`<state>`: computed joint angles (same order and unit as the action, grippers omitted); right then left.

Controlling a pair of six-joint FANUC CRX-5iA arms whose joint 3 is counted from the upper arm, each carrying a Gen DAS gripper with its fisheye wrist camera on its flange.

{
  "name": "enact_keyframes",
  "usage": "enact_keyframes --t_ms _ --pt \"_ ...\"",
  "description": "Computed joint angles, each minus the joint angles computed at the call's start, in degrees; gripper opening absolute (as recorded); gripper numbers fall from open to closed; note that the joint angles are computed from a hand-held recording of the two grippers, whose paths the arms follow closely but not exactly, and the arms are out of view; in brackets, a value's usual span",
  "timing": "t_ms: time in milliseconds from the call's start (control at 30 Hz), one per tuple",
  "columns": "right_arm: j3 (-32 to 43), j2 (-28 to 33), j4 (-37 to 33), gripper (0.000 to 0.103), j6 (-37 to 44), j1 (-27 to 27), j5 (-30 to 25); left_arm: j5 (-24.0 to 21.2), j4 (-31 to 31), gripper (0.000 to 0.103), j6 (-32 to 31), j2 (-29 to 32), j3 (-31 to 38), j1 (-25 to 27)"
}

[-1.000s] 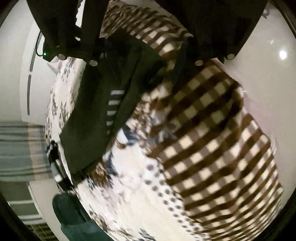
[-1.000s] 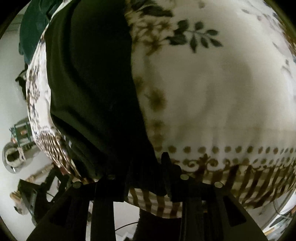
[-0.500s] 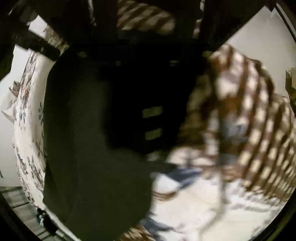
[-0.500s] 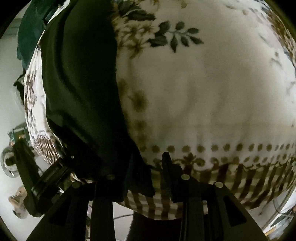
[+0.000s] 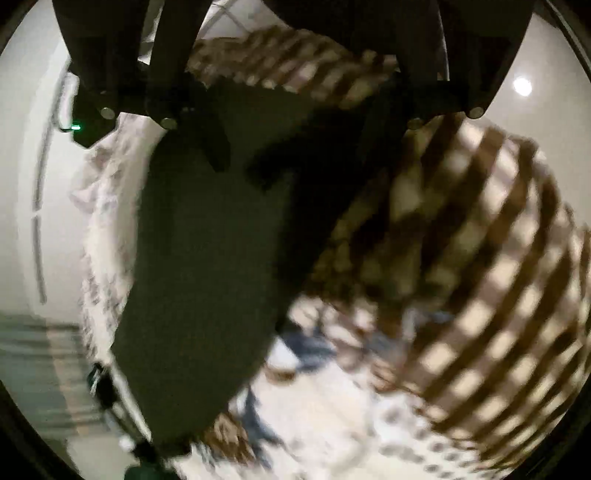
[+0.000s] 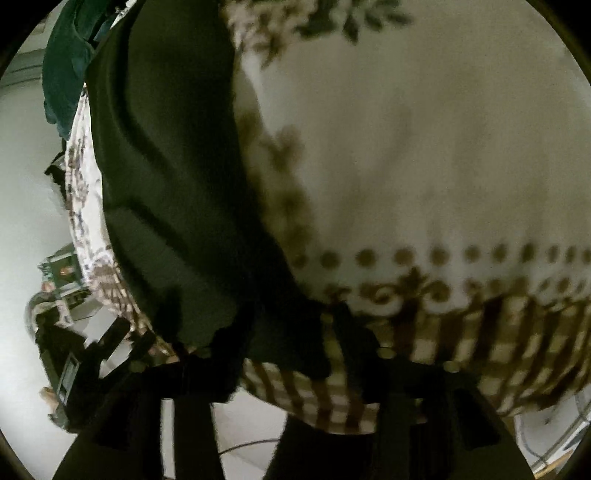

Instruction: Fold small clothes

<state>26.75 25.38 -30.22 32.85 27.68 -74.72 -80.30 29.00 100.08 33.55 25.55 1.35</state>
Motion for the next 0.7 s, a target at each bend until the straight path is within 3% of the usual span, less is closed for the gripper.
enact_keyframes --t_ms 33,67,100,133,167,200,300,367,433,533,567,600,667,700 --pt "-0.25 0.51 -1.69 0.056 -0.04 -0.20 0.35 0.42 -1.76 0.066 0.02 0.30 0.89 -0.74" --pt "-0.18 0.96 -2.51 0.056 -0.21 -0.09 0.63 1.41 -3.76 0.048 -0.20 -0.10 1.17 -1.50" --pt "-0.73 1.04 -2.85 0.056 -0.35 0.16 1.74 1.51 -6.37 0.011 -0.18 -0.36 1.79 -2.08" --pt "-1.14 0.89 -1.91 0.052 -0.68 0.69 2.63 1.76 -5.98 0.011 -0.46 -0.97 0.99 -1.80" --pt "-1.48 0.65 0.51 0.041 -1.44 1.82 3.45 3.14 -5.15 0.009 -0.79 -2.38 -1.04 -1.38" --pt "-1.25 0.70 1.39 0.011 -1.26 2.48 3.40 4.17 -5.34 0.007 -1.50 -4.04 -2.58 -1.10" --pt "-0.51 0.25 4.45 0.008 -1.81 4.87 2.22 4.58 -6.87 0.007 -5.91 -7.20 -5.22 -0.25" --pt "1.27 1.16 5.83 0.007 -2.84 6.62 -0.84 1.83 -8.04 0.005 -6.89 -7.18 -5.50 0.64" --pt "3.43 2.90 7.10 0.008 -4.15 7.47 -3.03 -1.27 -5.06 0.006 -6.91 -5.07 -4.79 2.13" --pt "6.75 5.15 3.59 0.013 -4.69 5.67 -4.39 -5.56 -3.59 0.014 -5.50 -3.31 -1.31 3.72" --pt "7.14 5.20 1.59 0.014 -5.40 4.33 -4.05 -5.64 -1.62 0.023 -6.07 -2.63 -0.01 4.17" --pt "7.00 4.82 1.00 0.019 -5.72 3.50 -3.18 -5.27 -0.53 0.040 -6.18 -2.01 1.46 4.29" --pt "6.04 3.43 2.35 0.041 -6.47 2.42 -0.66 -3.89 1.76 0.061 -6.42 0.47 6.34 4.70" --pt "5.78 2.85 3.80 0.049 -7.28 1.97 0.61 -2.91 3.61 0.061 -6.57 2.32 9.02 4.83"
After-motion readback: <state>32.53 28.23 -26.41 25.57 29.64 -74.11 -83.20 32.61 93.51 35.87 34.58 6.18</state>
